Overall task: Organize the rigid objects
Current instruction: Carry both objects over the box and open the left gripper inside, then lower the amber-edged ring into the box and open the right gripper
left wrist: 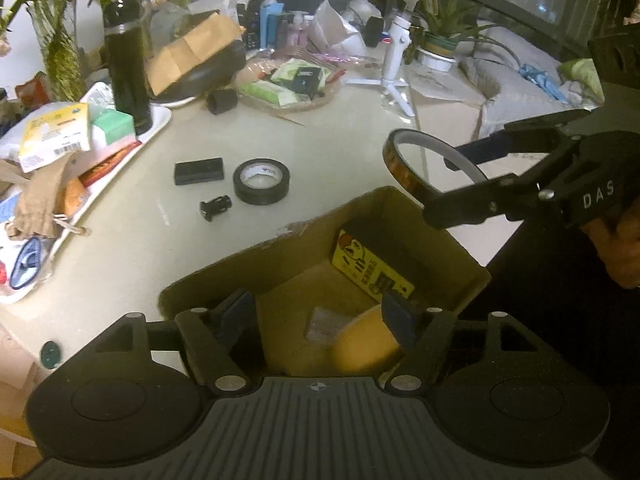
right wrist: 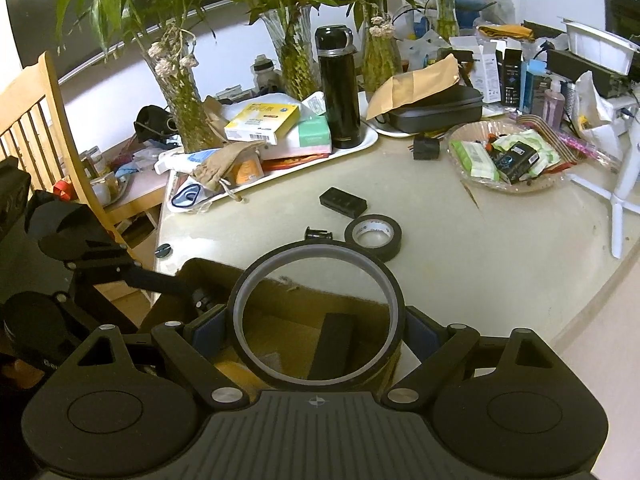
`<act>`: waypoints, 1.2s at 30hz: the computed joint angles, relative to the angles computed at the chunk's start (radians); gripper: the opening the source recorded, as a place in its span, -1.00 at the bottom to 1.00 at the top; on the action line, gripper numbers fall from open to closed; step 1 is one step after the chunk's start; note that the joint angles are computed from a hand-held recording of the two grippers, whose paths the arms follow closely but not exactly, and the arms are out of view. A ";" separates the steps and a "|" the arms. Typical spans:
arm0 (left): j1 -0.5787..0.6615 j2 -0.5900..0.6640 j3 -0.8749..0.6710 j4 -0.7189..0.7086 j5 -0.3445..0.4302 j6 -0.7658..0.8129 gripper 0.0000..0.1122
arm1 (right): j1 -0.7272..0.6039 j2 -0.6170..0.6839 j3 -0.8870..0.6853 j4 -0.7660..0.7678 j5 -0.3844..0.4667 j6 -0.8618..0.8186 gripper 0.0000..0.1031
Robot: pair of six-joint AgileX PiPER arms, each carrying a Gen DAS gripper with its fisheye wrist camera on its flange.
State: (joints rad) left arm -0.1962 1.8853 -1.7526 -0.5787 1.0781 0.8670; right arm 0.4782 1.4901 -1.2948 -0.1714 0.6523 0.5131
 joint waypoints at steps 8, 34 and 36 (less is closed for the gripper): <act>0.064 -0.109 0.117 -0.039 -0.057 0.008 0.26 | 0.035 -0.028 0.039 -0.030 -0.001 0.043 0.78; 0.154 -0.218 0.276 -0.106 -0.208 0.035 0.26 | 0.109 0.051 -0.029 -0.026 0.022 0.061 0.78; 0.156 -0.220 0.281 -0.111 -0.211 0.039 0.26 | 0.116 0.078 -0.062 -0.026 0.024 0.050 0.78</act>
State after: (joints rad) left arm -0.0397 1.6653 -1.4718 -0.6896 0.8668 0.9057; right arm 0.5945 1.5677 -1.3572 -0.1977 0.6760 0.5627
